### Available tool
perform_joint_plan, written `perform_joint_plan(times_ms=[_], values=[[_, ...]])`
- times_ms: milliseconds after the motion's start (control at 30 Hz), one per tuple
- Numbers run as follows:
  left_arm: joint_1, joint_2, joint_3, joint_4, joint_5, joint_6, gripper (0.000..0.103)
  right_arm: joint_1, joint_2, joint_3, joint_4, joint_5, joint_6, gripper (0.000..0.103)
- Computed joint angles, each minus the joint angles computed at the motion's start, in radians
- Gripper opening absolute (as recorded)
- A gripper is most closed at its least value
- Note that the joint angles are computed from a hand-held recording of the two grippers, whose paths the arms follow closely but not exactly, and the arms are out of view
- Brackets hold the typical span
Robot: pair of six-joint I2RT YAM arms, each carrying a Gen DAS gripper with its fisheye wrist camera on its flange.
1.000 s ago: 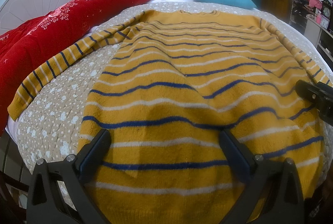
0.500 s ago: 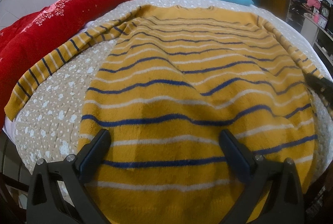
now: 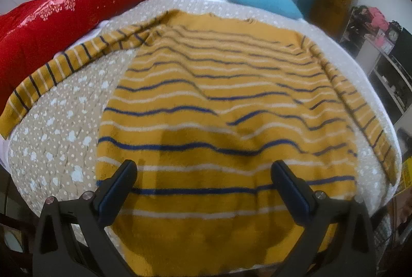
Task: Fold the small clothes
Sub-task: 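Grasp a sweater sleeve cuff with the right gripper and lift it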
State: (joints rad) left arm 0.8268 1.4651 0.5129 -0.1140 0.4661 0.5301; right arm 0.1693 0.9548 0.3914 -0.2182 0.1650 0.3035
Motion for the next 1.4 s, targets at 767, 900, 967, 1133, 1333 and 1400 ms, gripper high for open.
perform_joint_plan(times_ms=[767, 900, 967, 1133, 1333, 1400], values=[[0.105, -0.03, 0.08, -0.062, 0.058, 0.017, 0.103, -0.423, 0.315, 0.345, -0.048, -0.187, -0.283, 0.009], [0.133, 0.005, 0.124, -0.064, 0.072, 0.007, 0.103, -0.504, 0.5, 0.538, -0.099, -0.184, -0.245, 0.009], [0.131, 0.033, 0.158, -0.062, 0.067, 0.0, 0.103, -0.472, 0.561, 0.601, -0.12, -0.145, -0.213, 0.009], [0.072, 0.093, 0.226, 0.011, 0.053, -0.033, 0.103, -0.297, 0.635, 0.723, -0.169, -0.148, -0.117, 0.009], [-0.021, 0.284, 0.42, 0.069, 0.062, -0.158, 0.103, -0.023, 0.74, 0.917, -0.249, -0.199, -0.014, 0.009], [-0.029, 0.358, 0.52, 0.032, 0.108, -0.22, 0.103, 0.058, 0.827, 1.029, -0.28, -0.233, 0.033, 0.009]])
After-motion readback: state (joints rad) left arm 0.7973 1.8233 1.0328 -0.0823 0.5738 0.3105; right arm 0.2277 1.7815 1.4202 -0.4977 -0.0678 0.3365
